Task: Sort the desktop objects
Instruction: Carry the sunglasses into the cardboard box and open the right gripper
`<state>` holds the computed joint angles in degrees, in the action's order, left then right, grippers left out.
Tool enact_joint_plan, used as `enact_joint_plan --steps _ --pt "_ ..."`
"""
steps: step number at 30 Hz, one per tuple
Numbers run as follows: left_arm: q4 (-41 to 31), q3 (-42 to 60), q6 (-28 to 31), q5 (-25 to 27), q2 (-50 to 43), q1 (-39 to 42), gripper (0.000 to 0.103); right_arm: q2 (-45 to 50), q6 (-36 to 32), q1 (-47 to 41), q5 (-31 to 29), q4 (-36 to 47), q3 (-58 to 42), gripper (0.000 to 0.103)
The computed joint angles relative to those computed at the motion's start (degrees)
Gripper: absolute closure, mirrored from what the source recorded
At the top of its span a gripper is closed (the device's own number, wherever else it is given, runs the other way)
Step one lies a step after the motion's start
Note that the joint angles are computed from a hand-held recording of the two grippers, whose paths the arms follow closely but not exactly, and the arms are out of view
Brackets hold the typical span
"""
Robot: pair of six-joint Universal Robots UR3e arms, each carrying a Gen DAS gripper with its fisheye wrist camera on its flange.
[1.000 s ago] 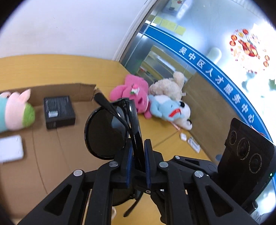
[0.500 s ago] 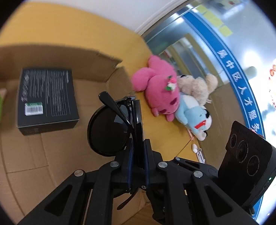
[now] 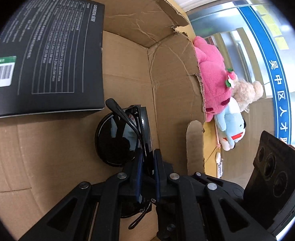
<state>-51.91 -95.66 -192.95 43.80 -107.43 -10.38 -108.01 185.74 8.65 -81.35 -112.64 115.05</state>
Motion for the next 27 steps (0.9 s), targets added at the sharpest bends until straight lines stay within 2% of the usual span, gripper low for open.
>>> enact_joint_plan --steps 3,7,9,11,12,13,14,15,19,20,21,22,24,27 --pt "-2.8 2.1 -0.1 2.0 0.4 -0.7 0.090 0.1 0.9 0.4 -1.1 0.8 -0.8 0.094" --pt "-6.1 2.7 1.5 5.5 4.8 -0.8 0.085 -1.0 1.9 1.2 -1.6 1.3 -0.8 0.087" --pt "-6.4 2.1 1.6 7.5 8.7 -0.3 0.077 -2.9 1.7 1.9 -1.5 1.5 -0.6 0.071" --pt "-6.7 0.1 1.6 9.7 15.5 1.2 0.069 -5.5 3.0 4.5 -3.7 1.0 -1.1 0.047" --pt "-6.4 -0.9 1.5 11.4 18.9 1.6 0.063 -7.0 3.3 5.7 -4.3 0.8 -1.3 0.040" --pt "-6.0 -1.9 1.6 12.7 22.2 2.0 0.061 -8.5 4.1 7.7 -6.0 0.6 -2.0 0.026" --pt "-6.0 -3.3 2.1 13.9 26.5 2.8 0.057 -9.6 5.4 10.5 -8.8 0.3 -3.0 0.019" --pt "-6.6 -4.3 3.2 14.1 29.7 3.7 0.055 -10.4 7.1 13.9 -12.1 0.2 -4.3 0.018" --pt "-11.1 -8.0 7.0 16.4 47.3 7.6 0.054 -15.6 11.1 21.4 -18.4 0.7 -7.1 0.015" --pt "-10.7 -9.1 5.6 20.3 51.4 6.8 0.052 -15.4 12.9 24.5 -20.1 -0.3 -8.3 0.011" --pt "-8.4 -10.2 3.4 26.5 54.5 3.7 0.047 -16.7 15.1 28.2 -23.1 -0.3 -8.9 0.007" --pt "-5.8 -11.6 0.5 35.9 57.5 -1.9 0.044 -17.1 18.1 33.2 -26.7 -0.8 -9.1 0.000" --pt "-1.4 -13.9 -4.0 51.3 59.3 -13.9 0.033 -20.4 22.2 40.8 -32.3 -1.2 -7.9 0.000" --pt "-0.3 -17.1 -10.0 70.6 60.0 -31.9 0.032 -20.8 30.2 55.0 -41.9 -9.9 -1.6 0.000"
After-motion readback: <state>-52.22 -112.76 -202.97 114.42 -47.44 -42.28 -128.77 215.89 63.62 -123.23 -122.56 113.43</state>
